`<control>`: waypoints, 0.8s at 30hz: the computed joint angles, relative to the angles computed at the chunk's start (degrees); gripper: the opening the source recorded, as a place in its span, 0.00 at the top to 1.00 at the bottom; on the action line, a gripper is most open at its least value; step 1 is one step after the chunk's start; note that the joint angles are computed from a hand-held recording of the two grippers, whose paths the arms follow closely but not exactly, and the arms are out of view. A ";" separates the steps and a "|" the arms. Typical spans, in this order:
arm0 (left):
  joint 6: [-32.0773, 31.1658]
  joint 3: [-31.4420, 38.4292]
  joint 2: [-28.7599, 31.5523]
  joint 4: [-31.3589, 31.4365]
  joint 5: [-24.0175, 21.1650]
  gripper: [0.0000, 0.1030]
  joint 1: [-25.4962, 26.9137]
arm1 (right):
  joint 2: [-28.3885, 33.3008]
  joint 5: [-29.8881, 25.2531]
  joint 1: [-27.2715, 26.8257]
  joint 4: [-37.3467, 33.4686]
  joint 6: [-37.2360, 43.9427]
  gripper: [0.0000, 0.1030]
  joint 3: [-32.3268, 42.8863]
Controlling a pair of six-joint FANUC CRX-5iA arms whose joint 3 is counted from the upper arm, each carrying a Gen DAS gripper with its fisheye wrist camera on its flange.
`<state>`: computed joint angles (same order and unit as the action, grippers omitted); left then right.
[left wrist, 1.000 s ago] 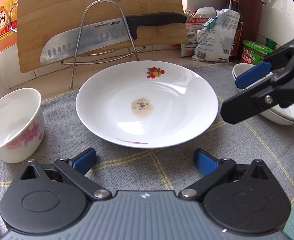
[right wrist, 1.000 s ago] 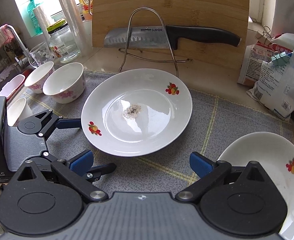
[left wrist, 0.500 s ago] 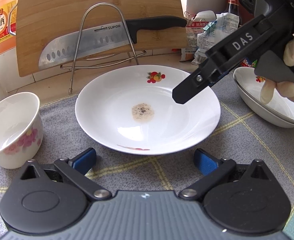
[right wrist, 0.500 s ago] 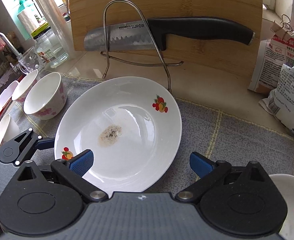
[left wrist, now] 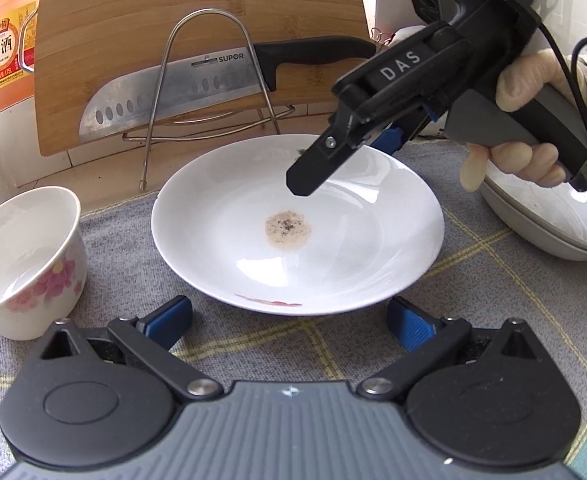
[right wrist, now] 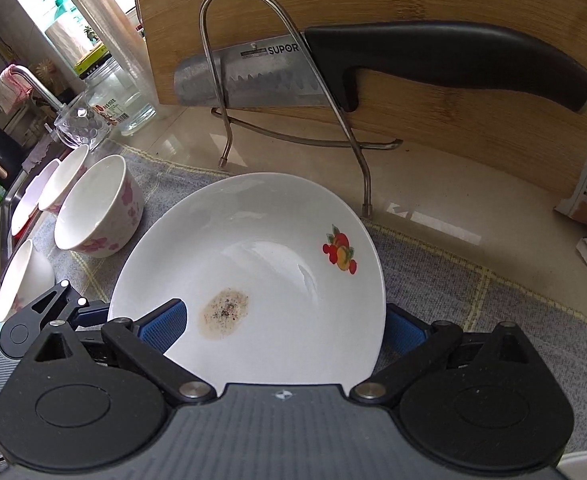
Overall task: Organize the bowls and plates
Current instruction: 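Grasp the rim of the stained plate with the right tool, then lift the stained plate with the right tool and carry it toward the plate stack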
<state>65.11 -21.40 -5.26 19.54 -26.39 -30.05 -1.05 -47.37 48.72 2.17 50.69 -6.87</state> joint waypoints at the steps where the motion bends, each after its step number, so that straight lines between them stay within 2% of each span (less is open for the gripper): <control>1: -0.50 -0.18 -0.05 0.39 0.10 0.00 0.03 | 0.41 -0.20 -0.49 -0.86 1.21 0.00 0.67; 10: -7.76 -2.35 -0.24 6.35 1.73 0.00 0.48 | 4.77 -3.10 -4.39 -8.87 11.99 0.00 7.57; 24: -15.46 -3.13 0.16 11.97 1.25 0.00 1.34 | 7.82 -7.80 -6.93 -14.66 19.66 0.00 13.09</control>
<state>49.66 -24.53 -5.10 31.51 -25.14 -28.71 6.77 -55.17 41.79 -12.49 70.35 6.22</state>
